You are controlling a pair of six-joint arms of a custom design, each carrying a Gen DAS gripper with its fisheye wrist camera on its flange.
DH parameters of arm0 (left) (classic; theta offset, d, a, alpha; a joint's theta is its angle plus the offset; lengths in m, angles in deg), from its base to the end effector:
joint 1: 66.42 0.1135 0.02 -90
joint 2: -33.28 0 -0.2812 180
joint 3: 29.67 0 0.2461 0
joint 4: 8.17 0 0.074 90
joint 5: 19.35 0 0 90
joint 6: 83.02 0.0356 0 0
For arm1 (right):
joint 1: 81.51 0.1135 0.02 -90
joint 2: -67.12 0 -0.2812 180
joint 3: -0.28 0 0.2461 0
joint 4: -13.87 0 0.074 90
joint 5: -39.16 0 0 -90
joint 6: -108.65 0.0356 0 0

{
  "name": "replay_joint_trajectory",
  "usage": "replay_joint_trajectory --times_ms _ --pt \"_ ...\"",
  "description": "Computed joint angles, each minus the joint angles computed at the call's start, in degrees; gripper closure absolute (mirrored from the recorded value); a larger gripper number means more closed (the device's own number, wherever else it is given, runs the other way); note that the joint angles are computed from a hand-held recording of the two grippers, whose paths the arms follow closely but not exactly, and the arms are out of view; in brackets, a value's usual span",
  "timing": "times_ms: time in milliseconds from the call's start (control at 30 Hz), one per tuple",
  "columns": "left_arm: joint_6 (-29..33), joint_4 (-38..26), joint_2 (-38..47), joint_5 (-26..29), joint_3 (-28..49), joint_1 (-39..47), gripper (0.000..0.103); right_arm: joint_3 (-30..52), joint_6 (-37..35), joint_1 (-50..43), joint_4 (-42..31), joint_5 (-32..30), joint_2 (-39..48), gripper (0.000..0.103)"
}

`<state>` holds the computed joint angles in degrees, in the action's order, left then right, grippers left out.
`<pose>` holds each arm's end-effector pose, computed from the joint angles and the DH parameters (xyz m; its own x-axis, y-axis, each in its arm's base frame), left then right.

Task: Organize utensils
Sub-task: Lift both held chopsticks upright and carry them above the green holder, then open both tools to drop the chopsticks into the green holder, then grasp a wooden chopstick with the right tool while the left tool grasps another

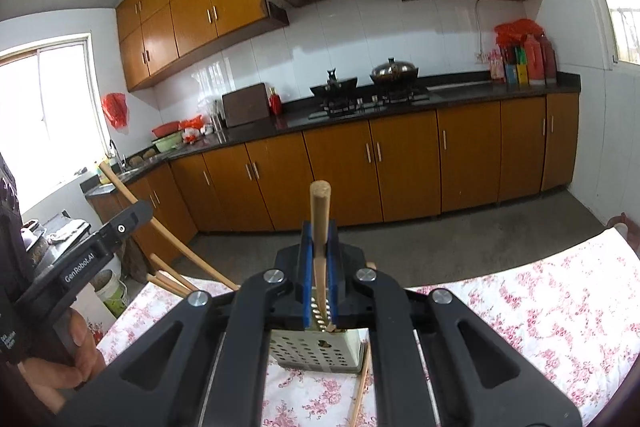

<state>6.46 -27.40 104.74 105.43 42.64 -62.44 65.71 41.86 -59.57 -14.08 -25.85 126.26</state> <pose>0.2754 -0.0012 0.3512 -0.3189 -0.0297 -0.9473 0.4801 0.8567 -0.1885 0.2089 0.0679 0.3426 -0.3046 0.2624 -0.9156 0.1584 0.9619 0.2230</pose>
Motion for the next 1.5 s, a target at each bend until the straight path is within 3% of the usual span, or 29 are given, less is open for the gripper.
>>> replay_joint_trajectory --times_ms 433,600,700,767,967,1100,1233,1500 --pt "2.1 -4.6 2.1 -1.1 0.9 -1.5 0.096 -0.2 0.5 -1.0 0.4 -0.5 3.3 0.095" --pt "3.0 -7.0 0.9 1.0 1.9 0.0 0.094 -1.0 -0.2 1.9 0.0 5.0 1.1 0.087" --pt "3.1 -8.4 0.3 3.1 2.9 1.8 0.085 -2.2 -0.3 3.2 -0.7 8.4 -2.0 0.079" --pt "2.7 -9.0 -0.8 5.4 3.0 4.0 0.073 -3.1 -0.1 3.7 -1.5 10.4 -4.6 0.078" --pt "6.0 -10.8 -3.1 10.9 2.1 11.5 0.069 -7.8 3.4 4.0 -8.6 16.9 -13.9 0.071" --pt "9.7 -12.6 -1.9 11.4 0.8 15.3 0.067 -14.0 6.7 -4.0 -12.8 9.8 -18.9 0.071" --pt "15.4 -11.9 0.5 7.8 -3.1 17.1 0.067 -21.9 9.4 -7.9 -11.4 3.0 -18.0 0.071" --pt "22.5 -11.1 9.2 -1.1 -8.7 15.6 0.067 -29.5 15.5 0.8 6.5 -4.2 5.0 0.071"
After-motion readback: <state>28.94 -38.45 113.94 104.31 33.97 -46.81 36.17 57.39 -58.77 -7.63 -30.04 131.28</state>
